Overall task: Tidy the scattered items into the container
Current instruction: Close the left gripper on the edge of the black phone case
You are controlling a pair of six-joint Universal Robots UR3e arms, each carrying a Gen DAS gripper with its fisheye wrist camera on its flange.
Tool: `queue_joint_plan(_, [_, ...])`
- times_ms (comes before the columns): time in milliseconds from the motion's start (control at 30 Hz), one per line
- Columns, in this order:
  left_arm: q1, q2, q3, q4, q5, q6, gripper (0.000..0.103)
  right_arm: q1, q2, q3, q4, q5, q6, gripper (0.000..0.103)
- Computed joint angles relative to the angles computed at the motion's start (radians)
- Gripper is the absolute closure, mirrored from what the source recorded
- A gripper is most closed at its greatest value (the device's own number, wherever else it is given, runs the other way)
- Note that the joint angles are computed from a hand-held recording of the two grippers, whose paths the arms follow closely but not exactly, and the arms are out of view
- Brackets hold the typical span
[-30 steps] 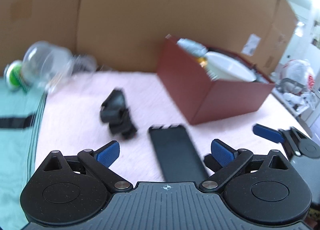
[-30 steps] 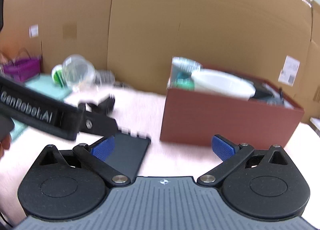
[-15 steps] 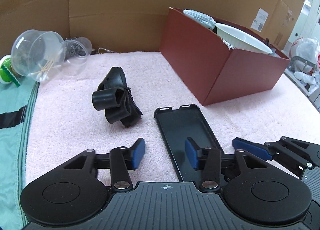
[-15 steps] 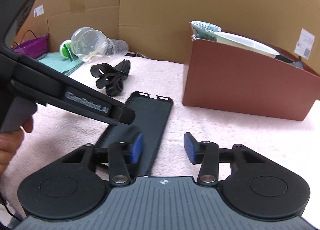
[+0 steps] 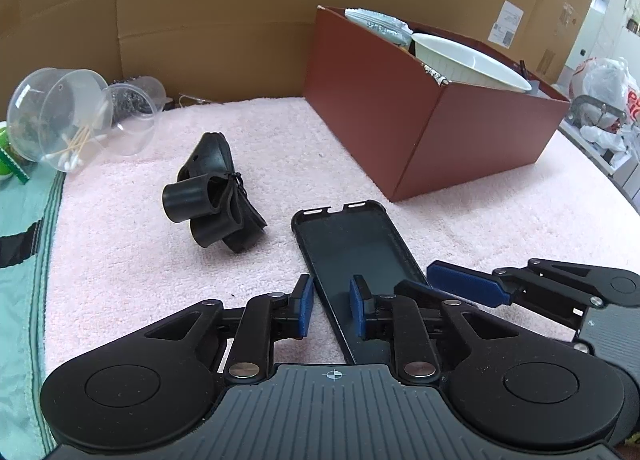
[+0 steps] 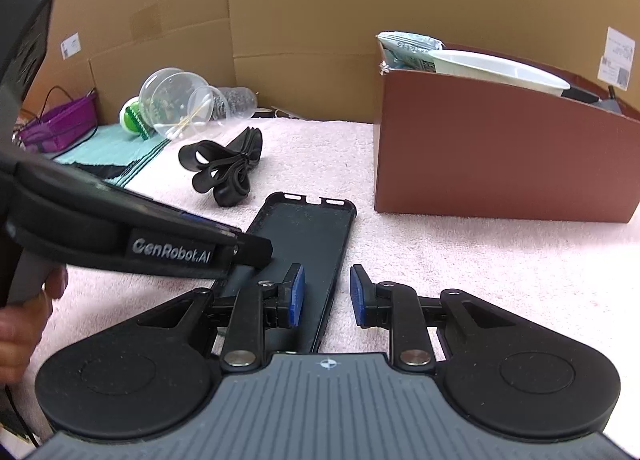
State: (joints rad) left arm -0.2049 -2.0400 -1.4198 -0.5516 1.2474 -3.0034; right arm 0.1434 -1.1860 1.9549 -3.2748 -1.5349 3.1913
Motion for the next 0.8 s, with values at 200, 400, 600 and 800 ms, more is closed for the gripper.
queue_joint_plan(200, [0.009, -0.003, 0.008, -0.014, -0.006, 0.000, 0.085, -0.030, -0.006, 0.009, -0.002, 0.048, 0.059, 0.089])
queue_joint_plan(400, [-0.003, -0.005, 0.008, -0.003, 0.015, 0.018, 0.083, -0.037, 0.004, -0.012, 0.013, 0.051, 0.066, 0.090])
queue_joint_plan(600, [-0.019, 0.006, 0.007, -0.009, 0.048, 0.001, 0.097, -0.046, -0.001, 0.003, -0.003, 0.062, 0.063, 0.097])
queue_joint_plan(800, [-0.028, 0.055, -0.033, 0.007, 0.045, -0.009, 0.099, -0.067, -0.052, 0.064, -0.019, 0.087, 0.073, 0.097])
